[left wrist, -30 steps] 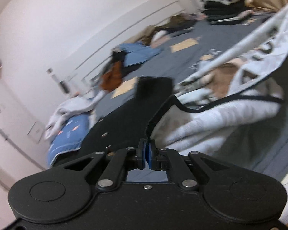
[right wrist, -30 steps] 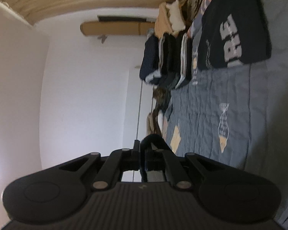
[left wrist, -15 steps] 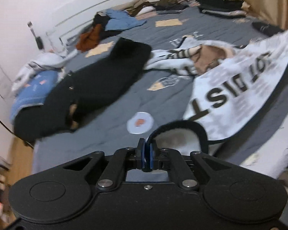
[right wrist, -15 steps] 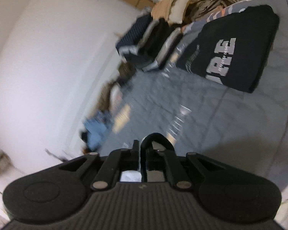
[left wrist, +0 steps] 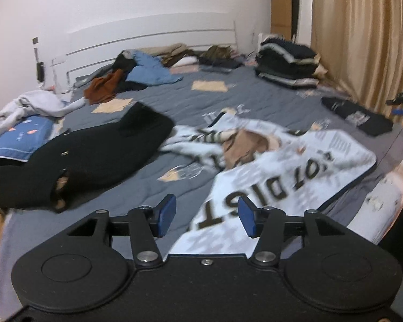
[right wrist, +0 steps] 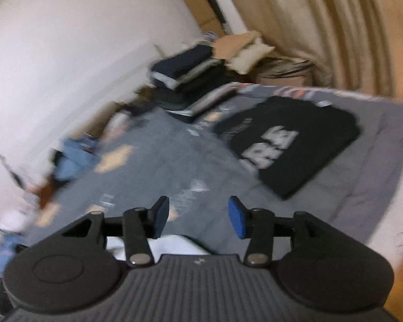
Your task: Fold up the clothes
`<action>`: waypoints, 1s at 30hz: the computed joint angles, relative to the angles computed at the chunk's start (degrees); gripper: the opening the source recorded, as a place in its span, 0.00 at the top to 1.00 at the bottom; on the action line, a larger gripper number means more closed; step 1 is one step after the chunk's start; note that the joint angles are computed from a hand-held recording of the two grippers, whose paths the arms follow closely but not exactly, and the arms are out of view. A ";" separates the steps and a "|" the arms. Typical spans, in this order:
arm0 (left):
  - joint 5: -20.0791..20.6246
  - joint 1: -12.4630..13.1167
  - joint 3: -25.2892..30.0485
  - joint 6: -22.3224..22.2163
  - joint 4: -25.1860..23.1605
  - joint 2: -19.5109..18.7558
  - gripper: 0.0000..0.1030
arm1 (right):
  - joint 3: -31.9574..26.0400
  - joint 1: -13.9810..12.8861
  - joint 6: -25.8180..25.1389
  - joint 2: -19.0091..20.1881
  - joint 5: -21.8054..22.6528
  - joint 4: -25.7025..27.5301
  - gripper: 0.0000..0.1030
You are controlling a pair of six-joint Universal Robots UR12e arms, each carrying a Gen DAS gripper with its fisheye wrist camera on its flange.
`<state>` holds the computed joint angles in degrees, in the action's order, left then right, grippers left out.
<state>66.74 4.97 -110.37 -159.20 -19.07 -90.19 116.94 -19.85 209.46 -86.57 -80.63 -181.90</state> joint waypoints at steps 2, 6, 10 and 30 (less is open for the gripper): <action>-0.90 -0.98 0.29 -2.35 2.05 -1.34 0.51 | 0.26 -0.47 0.75 0.30 3.08 -2.16 0.49; -2.47 -3.10 0.95 -8.65 7.38 -4.45 0.47 | -0.59 0.66 -0.91 1.91 7.04 -4.56 0.38; -2.98 -5.47 2.31 -16.77 13.87 -8.54 0.45 | -2.65 2.16 -3.09 4.39 12.37 -4.18 0.35; 4.39 -10.70 7.35 -31.87 19.53 -18.56 0.42 | -9.15 8.61 -20.12 10.18 9.68 3.75 0.31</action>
